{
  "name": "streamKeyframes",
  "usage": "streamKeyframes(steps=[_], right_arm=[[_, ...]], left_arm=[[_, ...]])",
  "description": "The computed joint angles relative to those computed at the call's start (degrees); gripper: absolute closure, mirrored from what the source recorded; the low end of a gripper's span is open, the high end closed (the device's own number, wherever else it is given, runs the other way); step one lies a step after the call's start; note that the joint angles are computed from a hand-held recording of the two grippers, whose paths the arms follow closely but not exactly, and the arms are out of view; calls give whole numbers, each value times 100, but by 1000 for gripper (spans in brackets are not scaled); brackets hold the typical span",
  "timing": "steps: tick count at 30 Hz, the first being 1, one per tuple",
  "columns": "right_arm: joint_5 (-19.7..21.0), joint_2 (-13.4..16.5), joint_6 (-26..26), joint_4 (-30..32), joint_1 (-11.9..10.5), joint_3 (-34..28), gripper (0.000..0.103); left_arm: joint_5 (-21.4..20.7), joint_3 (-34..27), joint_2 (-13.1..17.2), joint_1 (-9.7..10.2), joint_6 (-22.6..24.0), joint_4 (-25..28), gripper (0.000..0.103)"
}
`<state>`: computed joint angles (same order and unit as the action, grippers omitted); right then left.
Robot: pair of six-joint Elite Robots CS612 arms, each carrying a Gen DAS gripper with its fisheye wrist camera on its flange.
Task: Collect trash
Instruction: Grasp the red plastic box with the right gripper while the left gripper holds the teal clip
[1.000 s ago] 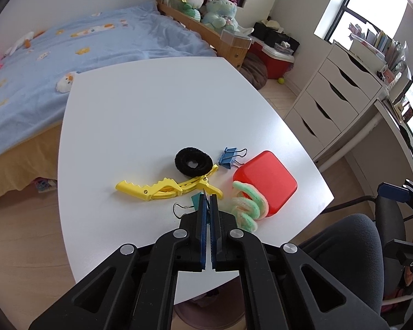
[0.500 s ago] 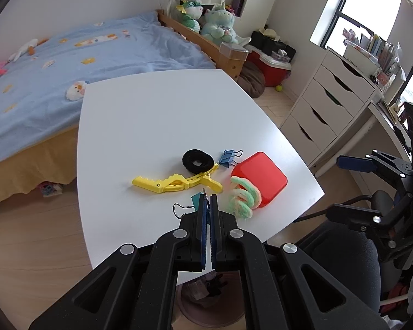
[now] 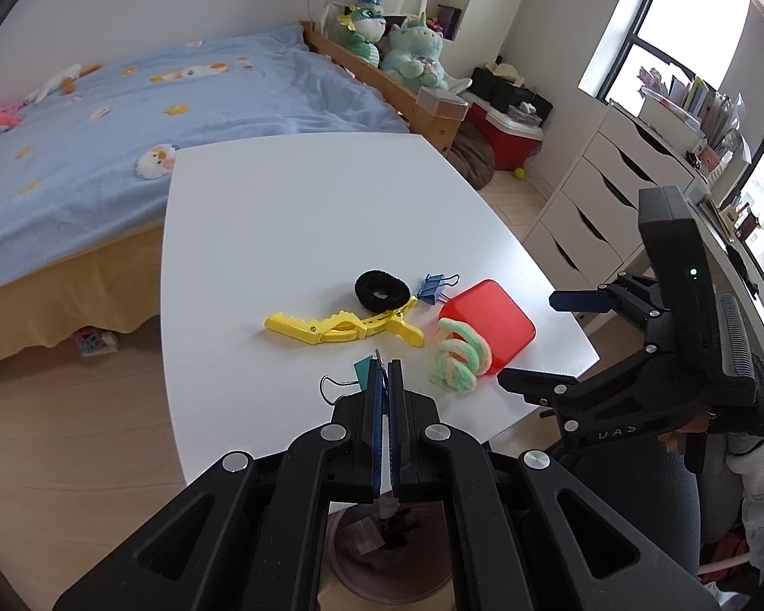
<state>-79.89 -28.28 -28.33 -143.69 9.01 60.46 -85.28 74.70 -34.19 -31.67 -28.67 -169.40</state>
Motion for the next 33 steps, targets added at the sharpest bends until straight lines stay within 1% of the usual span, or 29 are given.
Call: streamKeyframes(steps=[3, 8, 19, 20, 21, 23, 24, 27, 33], right_arm=[[-143, 77, -13, 23, 32, -107, 10], [-218, 182, 31, 76, 65, -296, 10], [-266, 334, 214, 211, 132, -580, 10], [-277, 335, 224, 202, 137, -579, 14], [-303, 348, 229, 219, 145, -604, 22], [-299, 355, 263, 252, 146, -625, 24], [-301, 356, 284, 252, 147, -629, 28], [-296, 340, 296, 207, 146, -601, 35], [-155, 252, 303, 17, 99, -439, 37]], left_arm=[[3, 33, -10, 3, -32, -33, 102], [6, 79, -20, 7, -72, -70, 102], [23, 147, -46, 9, -105, -106, 102], [29, 145, -46, 8, -101, -101, 102], [32, 147, -47, 7, -97, -101, 102], [17, 145, -45, 10, -105, -105, 102], [15, 146, -46, 10, -106, -106, 102], [7, 164, -50, 8, -73, -123, 102], [-2, 225, -78, -11, 35, -200, 102]])
